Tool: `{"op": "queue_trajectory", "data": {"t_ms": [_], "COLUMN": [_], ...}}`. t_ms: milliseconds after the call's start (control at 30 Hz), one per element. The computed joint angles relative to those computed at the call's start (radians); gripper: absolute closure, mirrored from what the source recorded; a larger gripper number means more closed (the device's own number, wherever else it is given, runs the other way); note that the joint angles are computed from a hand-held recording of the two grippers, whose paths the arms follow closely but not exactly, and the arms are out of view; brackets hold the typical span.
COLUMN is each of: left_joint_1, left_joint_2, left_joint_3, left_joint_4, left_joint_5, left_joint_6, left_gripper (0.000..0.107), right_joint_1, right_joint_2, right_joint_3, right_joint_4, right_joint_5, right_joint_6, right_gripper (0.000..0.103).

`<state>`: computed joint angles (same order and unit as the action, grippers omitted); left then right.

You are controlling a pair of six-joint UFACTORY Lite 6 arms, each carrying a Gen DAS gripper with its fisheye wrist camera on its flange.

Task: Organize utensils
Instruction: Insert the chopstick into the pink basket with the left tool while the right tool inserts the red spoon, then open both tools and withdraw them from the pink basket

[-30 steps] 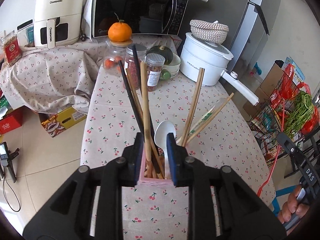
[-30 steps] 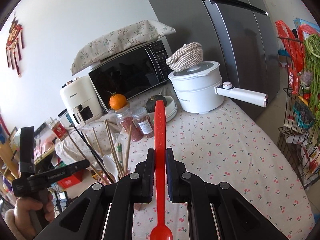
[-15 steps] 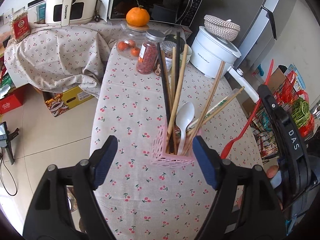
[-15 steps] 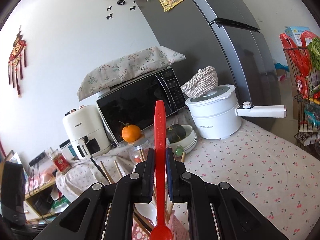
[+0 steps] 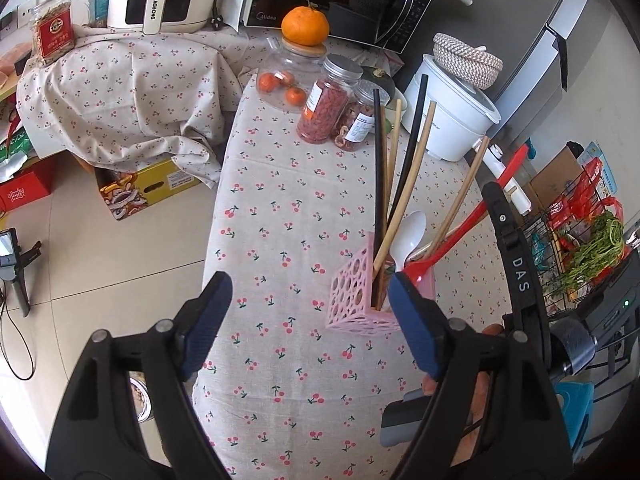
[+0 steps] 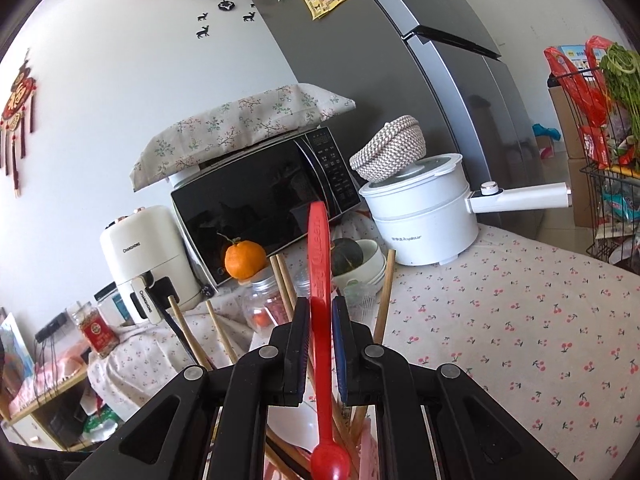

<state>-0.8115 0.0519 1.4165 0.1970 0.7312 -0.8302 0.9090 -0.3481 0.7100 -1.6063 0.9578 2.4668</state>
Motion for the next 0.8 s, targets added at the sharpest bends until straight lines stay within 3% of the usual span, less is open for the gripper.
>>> {"op": "queue_trajectory", "data": {"t_ms": [67,167,233,433,567,700,800], "left_joint_1": [0.002,-0.003,-0.010,-0.089,-0.156,-0.221,-0.271], "left_joint_2": [0.003,0.004,0.009,0.036,0.051,0.084,0.109], "left_joint_3": [0.004,0.003,0.007,0.039,0.063,0.111,0.153], "left_joint_4": [-0.002,0.006,0.008,0.079,0.149,0.230,0.291], "left_joint_5": [0.002,0.004,0.005,0.020,0.031,0.073,0.115], "left_joint_6": [0.004,-0.004,-0.008,-0.065,-0.123,-0.179,-0.216], "left_gripper": [0.026,0.025,0.025,0.024,0.017,0.010,0.005], "right_joint_1": [0.011,0.028,0.027,-0.051,-0.129,-0.181,-0.114], "right_joint_2": [-0.025,-0.092,-0.144,-0.322,-0.412,-0.479,-0.492], "right_joint_3": [-0.005,-0.018,-0.013,0.007,0.029,0.070,0.107], "right_joint_4": [0.021,0.053,0.108,0.342,0.545,0.738,0.758], "right_joint_5": [0.001,0.010,0.003,-0.075,-0.085,-0.021,0.135], "right_joint_6": [-0.028,-0.085,-0.173,-0.514,-0.772,-1.055,-1.146], "right_gripper": [0.082,0.057,0.054,0.028,0.017,0.000,0.000]}}
